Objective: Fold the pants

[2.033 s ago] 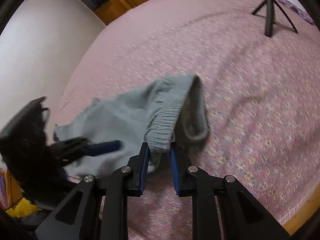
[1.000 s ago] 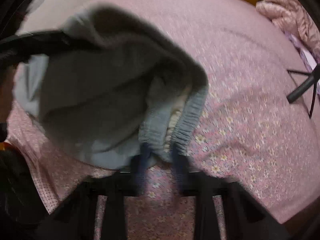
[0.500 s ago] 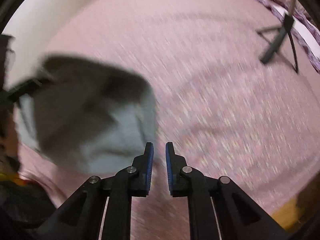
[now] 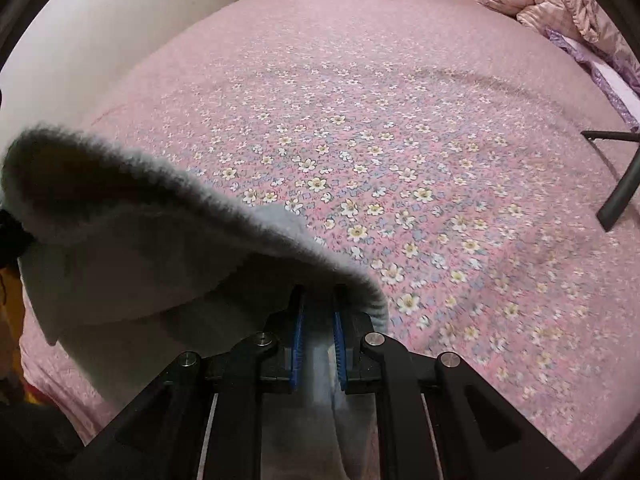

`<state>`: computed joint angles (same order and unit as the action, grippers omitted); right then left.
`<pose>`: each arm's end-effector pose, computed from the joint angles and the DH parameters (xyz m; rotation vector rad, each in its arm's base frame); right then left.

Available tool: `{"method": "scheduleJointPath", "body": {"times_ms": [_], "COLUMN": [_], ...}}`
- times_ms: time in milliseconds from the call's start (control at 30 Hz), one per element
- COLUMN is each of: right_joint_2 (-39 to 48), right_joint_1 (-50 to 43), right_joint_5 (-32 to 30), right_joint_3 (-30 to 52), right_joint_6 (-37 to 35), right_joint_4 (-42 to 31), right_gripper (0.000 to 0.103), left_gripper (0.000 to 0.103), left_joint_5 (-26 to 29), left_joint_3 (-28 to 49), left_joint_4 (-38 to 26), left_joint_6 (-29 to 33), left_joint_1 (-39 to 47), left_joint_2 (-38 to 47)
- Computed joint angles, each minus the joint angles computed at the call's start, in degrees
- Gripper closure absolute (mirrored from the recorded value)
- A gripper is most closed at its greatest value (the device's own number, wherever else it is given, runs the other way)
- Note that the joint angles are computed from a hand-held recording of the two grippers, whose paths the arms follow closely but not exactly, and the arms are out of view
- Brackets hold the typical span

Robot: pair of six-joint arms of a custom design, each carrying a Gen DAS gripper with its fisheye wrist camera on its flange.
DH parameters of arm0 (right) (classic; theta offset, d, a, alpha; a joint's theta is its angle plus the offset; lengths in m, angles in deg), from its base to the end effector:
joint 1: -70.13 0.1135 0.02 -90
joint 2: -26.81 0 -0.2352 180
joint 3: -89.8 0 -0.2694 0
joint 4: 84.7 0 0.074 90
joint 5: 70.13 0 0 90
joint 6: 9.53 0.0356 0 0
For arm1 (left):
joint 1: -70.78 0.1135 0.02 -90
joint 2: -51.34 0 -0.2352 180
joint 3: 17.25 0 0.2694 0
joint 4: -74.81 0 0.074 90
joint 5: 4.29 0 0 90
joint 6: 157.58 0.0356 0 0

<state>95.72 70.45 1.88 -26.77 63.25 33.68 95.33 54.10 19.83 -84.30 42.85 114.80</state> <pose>0.2454 0.0124 0.2079 -0.4940 2.6379 0.3402 0.2234 -0.1252 0.2810 0.3203 2.4330 -0.5571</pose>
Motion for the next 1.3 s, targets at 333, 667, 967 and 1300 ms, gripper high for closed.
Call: {"method": "scheduleJointPath", "body": {"times_ms": [333, 667, 967, 1300], "right_joint_2": [2.07, -2.51, -7.33, -5.89], "right_joint_1": [-2.25, -4.91, 3.43, 3.19], "right_joint_5": [-5.33, -9.81, 1.6, 5.31], "right_joint_3": [-6.88, -9.87, -14.49, -14.05], "right_joint_6": [-4.62, -4.52, -1.41, -0.82], "right_joint_4": [8.75, 9.17, 14.07, 16.8], "right_gripper": [0.071, 0.072, 0.08, 0.081], "left_gripper": [0.097, 0.097, 0.097, 0.097], "left_joint_5": [0.4, 0.05, -0.19, 3.1], "left_joint_3": [0.34, 0.41, -0.57, -1.13], "left_joint_4": [1.12, 1.07, 1.03, 0.91], "left_joint_6": [0.12, 0.16, -0.15, -1.39], "left_joint_1": [-0.38, -0.42, -0.43, 0.46], "left_joint_2": [2.17, 2.3, 0.87, -2.4]}}
